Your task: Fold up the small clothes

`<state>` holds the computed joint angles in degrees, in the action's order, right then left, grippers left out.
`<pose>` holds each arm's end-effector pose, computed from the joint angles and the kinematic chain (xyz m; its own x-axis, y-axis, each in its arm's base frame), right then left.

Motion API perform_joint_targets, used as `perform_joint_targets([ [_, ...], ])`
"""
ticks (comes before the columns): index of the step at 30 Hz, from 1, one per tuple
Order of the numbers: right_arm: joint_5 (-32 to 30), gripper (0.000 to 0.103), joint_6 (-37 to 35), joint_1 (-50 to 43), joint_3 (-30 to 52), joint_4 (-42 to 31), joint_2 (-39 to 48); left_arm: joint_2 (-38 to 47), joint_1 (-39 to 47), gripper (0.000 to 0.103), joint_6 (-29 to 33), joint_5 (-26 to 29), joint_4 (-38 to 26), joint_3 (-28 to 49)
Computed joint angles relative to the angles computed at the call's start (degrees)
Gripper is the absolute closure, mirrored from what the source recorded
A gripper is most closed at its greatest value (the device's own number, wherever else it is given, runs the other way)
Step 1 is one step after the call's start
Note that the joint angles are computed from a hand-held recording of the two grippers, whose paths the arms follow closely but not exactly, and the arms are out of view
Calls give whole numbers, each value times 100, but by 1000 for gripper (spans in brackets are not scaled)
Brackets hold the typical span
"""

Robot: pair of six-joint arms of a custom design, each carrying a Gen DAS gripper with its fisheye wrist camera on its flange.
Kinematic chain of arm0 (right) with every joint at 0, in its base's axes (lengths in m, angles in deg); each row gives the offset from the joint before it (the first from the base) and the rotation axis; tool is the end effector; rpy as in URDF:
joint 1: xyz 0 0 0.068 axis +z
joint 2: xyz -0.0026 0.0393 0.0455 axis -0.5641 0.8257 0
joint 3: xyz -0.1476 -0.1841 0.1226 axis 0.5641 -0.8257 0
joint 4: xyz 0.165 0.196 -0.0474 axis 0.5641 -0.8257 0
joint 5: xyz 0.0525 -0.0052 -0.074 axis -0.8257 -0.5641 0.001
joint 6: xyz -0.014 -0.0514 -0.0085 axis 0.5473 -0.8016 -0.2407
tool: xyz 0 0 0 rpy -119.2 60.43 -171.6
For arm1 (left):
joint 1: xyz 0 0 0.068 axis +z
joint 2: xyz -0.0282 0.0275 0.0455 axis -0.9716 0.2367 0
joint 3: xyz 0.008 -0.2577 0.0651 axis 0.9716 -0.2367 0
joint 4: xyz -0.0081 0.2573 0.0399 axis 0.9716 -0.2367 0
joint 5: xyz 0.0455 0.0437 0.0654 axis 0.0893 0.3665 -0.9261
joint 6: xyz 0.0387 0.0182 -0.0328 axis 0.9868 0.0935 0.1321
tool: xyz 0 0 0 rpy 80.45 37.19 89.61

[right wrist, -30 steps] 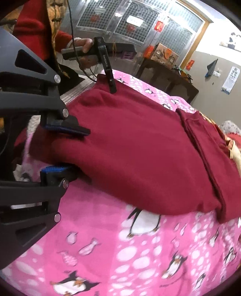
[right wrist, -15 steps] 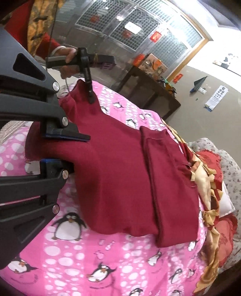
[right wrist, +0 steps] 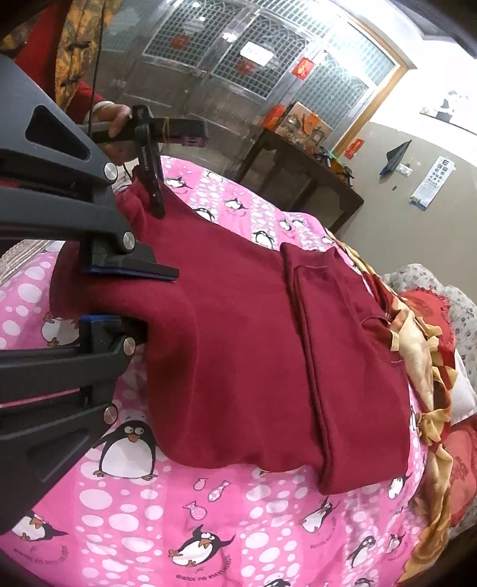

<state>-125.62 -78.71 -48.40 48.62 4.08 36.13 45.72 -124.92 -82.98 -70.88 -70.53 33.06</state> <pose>0.1897 -0.0196 0.2596 -0.8849 0.0484 -0.4633 -0.2911 0.7189 0.6312 0.1309 -0.1472 0.2256 -0.9410 -0.1145 -0.3184 0.0104 0.9308 -0.3655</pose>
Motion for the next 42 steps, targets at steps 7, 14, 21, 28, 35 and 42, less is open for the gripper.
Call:
perform_joint_targets([
  [7,69,73,390,178,-21,246,-67,305,-33,52,224,47,-10,242],
  [14,36,73,610,62,-127,428,-244,21,669,98,469,422,246,305],
  [21,-265,73,1333,-296,-141,1119,-366,489,1320,98,939,315,557,1356],
  [28,73,74,2264,-210,334,2419,215,1811,1584,98,1351,65,723,2695],
  [35,526,74,2732,5,1279,3138,1456,3086,1915,98,1798,-18,388,4242],
  [42,892,74,2984,140,2389,3302,2846,4804,2182,98,2120,-35,-168,6198],
])
